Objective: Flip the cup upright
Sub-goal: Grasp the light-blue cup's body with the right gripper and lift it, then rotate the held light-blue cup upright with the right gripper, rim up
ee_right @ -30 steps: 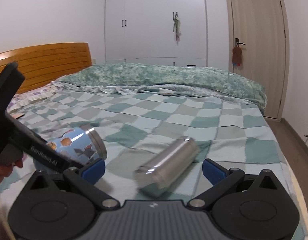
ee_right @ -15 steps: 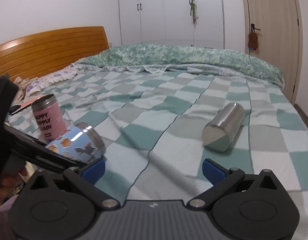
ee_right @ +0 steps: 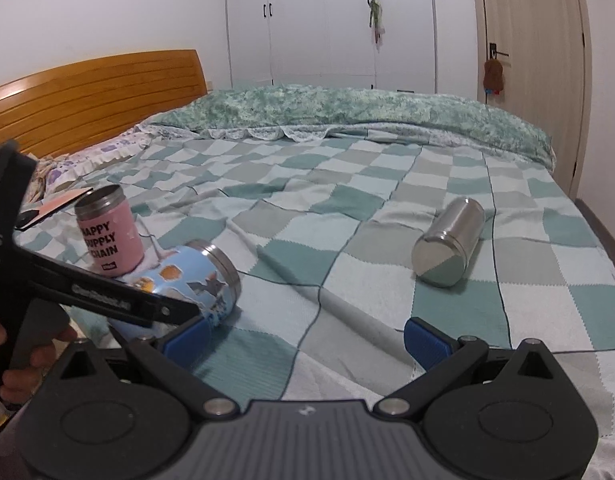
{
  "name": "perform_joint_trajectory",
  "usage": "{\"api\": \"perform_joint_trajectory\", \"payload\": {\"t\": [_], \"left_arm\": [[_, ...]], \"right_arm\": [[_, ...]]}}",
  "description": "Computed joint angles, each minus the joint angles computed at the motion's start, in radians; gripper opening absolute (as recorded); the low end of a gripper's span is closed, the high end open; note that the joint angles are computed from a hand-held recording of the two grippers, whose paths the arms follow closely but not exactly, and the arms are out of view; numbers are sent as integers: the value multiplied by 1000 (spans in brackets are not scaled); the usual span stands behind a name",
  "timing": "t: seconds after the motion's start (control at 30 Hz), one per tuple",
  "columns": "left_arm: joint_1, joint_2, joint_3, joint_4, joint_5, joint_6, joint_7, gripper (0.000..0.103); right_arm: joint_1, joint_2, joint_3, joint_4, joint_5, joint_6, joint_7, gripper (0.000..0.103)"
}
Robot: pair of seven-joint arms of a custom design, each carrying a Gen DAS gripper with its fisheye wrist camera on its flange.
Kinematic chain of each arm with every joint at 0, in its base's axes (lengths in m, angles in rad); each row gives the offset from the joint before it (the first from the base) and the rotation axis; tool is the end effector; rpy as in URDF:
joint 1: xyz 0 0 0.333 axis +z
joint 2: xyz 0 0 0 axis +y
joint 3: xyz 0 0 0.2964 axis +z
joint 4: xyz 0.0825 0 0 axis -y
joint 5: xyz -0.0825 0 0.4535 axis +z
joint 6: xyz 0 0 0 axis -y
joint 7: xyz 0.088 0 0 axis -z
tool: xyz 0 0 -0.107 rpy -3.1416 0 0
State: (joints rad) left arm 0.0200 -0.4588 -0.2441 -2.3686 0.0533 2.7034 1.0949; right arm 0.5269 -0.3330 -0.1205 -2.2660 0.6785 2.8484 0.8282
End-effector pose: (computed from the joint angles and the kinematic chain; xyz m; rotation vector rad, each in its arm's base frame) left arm 0.5228 -0.1307 0.5422 -1.9631 1.6166 -0.8601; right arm 0.5381 0.1900 0.5473 -1.9197 1.0441 -0.4794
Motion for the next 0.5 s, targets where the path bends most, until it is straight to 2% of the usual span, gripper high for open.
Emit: {"api": "perform_joint_trajectory", "payload": {"t": [0.17, 0.37, 0.5], "left_arm": [[0, -123, 22, -94, -14, 81, 62, 103], [105, -257, -31, -218, 31, 171, 88, 103], [152, -317, -38, -300, 24, 245, 107, 103]], "right_arm": [[4, -10, 28, 1, -34, 7, 38, 103], [1, 19, 77, 27, -120, 0, 155, 103], [-6, 48, 112, 51, -183, -8, 258, 103]]}}
